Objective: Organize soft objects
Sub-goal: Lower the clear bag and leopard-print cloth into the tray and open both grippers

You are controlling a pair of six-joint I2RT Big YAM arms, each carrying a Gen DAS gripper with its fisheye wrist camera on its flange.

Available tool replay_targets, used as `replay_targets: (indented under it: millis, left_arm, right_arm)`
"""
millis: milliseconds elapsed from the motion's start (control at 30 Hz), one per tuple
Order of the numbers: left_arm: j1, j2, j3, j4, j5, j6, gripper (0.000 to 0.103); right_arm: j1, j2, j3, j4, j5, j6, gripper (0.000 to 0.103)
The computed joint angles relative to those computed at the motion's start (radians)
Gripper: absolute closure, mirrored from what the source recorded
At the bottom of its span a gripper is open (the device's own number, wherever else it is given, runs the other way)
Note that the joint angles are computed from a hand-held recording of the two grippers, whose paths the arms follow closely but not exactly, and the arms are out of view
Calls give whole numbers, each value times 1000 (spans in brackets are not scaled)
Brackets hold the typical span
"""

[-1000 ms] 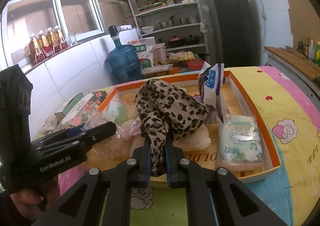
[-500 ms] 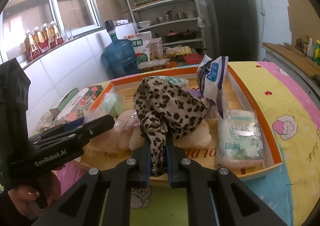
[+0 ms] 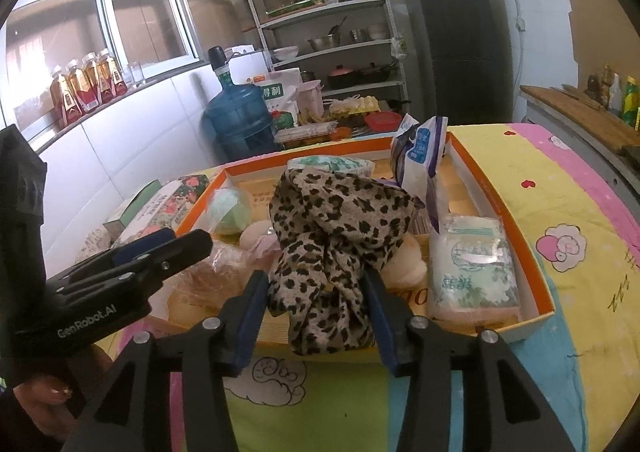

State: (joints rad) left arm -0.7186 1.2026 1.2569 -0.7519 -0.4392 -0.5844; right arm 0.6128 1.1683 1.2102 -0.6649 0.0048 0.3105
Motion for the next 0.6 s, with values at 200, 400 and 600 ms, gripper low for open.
replay_targets:
  millis: [200,400,600]
  left_arm:
    - [-8,-40,-20,2,-19,-10,41]
    - [-15,-78,-37,2,-36,-18,41]
    - [-25,-126,-56,-6,-66,-17,41]
  right_arm:
    - [7,-21,-1,1,36,22,42]
    - [11,-51,-7,19,63,43,34]
    - [47,-65,4,8,104,35,34]
